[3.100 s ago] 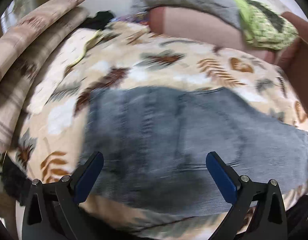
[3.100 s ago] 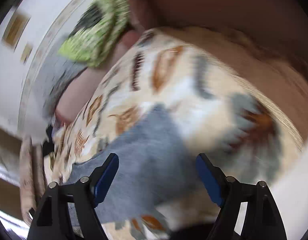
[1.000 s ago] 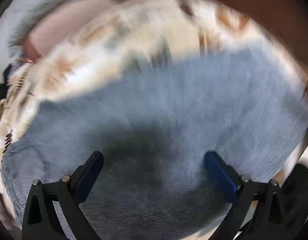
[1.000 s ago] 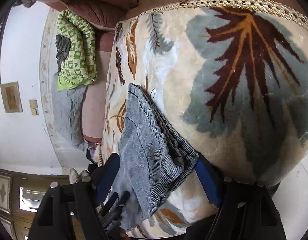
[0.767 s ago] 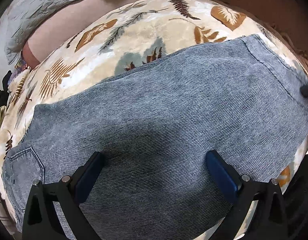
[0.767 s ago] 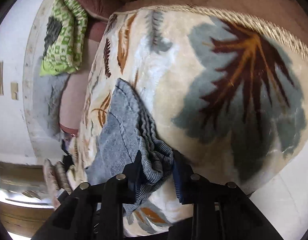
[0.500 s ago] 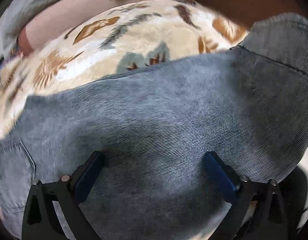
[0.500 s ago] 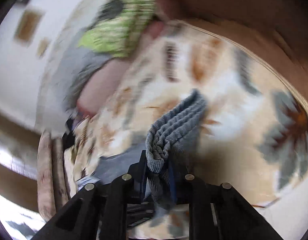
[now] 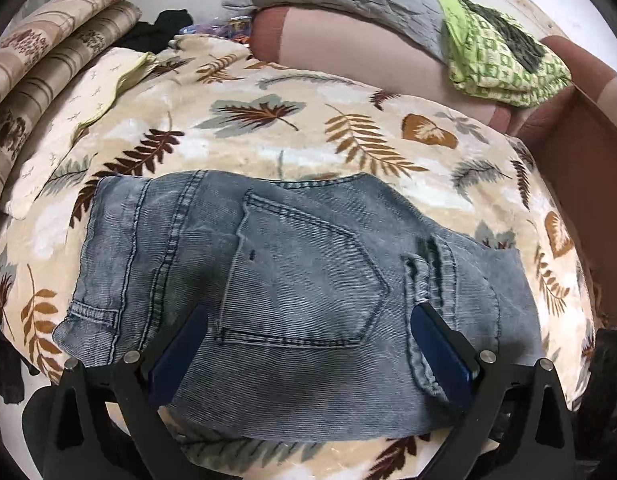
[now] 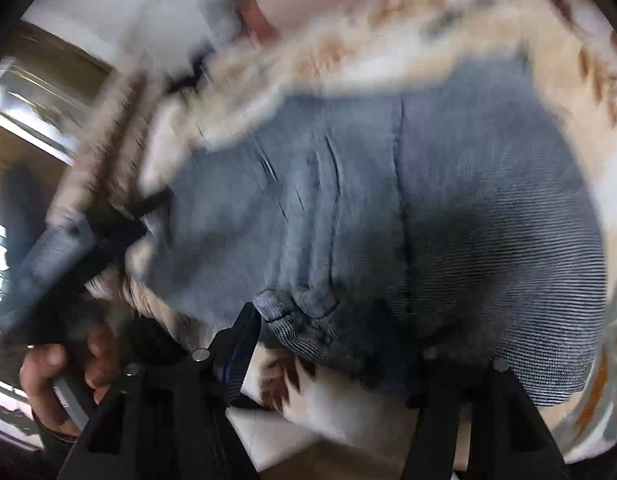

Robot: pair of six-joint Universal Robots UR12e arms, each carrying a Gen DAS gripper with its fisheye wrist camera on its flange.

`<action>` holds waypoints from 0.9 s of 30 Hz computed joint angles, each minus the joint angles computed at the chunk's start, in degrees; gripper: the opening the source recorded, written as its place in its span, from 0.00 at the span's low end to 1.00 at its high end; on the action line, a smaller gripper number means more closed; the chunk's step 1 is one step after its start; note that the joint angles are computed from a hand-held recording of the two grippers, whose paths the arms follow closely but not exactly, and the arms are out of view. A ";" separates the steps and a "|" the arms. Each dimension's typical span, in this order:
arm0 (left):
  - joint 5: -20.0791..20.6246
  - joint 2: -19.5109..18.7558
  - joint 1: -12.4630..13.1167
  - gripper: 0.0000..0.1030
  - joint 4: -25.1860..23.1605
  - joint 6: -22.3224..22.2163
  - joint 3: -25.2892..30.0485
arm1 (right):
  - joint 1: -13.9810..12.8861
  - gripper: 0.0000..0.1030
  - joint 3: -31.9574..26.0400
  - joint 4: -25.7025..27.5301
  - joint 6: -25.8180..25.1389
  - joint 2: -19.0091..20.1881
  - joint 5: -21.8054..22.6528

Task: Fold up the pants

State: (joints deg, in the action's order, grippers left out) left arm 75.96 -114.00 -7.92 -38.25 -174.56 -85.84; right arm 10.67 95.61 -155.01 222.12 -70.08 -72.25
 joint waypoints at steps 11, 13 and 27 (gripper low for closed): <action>7.29 -1.76 -7.78 0.98 -4.24 17.55 0.80 | -6.22 0.79 14.37 -18.26 24.46 -5.83 3.77; 10.79 -3.34 -8.65 1.00 -6.54 19.77 1.05 | -6.76 0.79 14.03 -18.01 23.59 -6.13 4.31; 6.60 -2.60 -7.37 1.00 -3.76 18.54 -0.63 | -9.27 0.24 -5.55 16.32 1.21 2.19 -1.63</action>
State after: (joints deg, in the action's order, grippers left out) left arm 82.55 -116.61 -15.28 -42.01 -156.02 -86.48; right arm 1.40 90.06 -138.69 223.33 -67.89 -73.88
